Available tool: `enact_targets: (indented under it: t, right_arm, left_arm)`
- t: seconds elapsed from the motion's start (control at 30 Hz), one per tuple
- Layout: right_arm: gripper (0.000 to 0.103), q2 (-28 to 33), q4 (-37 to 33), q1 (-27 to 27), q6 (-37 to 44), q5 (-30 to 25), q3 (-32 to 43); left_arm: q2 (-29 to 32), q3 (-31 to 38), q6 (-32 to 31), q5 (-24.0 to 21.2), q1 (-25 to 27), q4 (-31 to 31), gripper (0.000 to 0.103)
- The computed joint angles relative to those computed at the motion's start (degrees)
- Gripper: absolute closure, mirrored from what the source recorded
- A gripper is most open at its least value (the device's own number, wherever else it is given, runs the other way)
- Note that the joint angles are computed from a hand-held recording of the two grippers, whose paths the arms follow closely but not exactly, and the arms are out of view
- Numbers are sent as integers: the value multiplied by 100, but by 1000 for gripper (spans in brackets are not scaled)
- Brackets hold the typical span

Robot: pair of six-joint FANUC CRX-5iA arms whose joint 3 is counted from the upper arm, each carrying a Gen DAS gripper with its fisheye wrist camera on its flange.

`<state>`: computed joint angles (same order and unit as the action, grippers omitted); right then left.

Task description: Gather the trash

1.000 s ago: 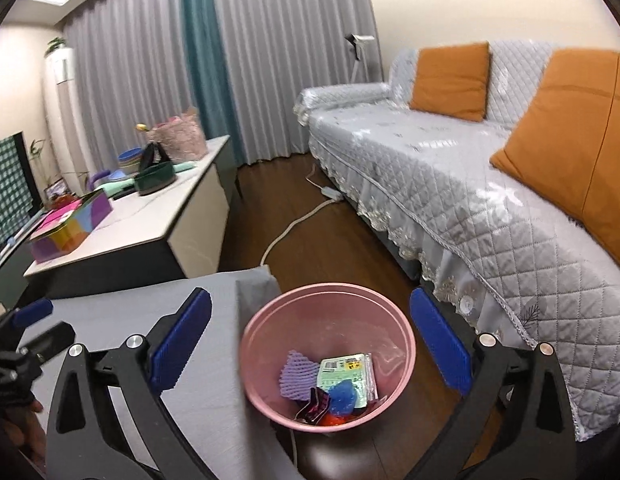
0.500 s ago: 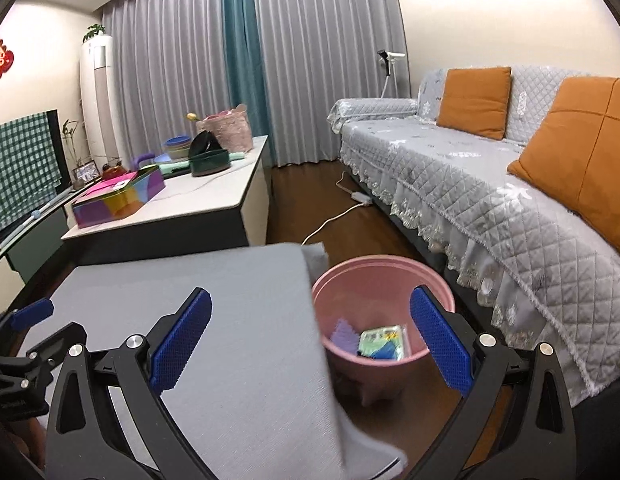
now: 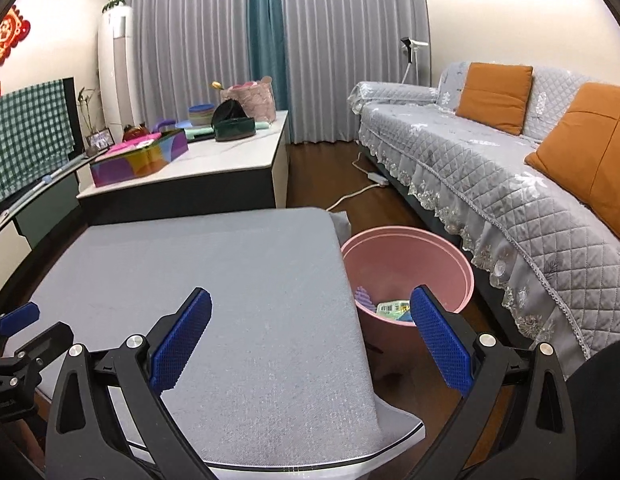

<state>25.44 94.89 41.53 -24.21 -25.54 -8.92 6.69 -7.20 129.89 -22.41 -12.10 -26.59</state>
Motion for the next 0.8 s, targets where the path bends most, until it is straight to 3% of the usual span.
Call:
enact_targets:
  t: [0.17,0.53,0.8]
  right_arm:
    - [5,168,-754,135,677,-78,244]
    - [5,327,-835,200,924,-198,448]
    - [5,386,-877,189,970,-216,519]
  left_arm:
    - [85,121,471,-235,-41,-365,8]
    - [282,363,1151,-461,-120,-908,8]
    - [355,447,1219,-455,-152,-1001,8]
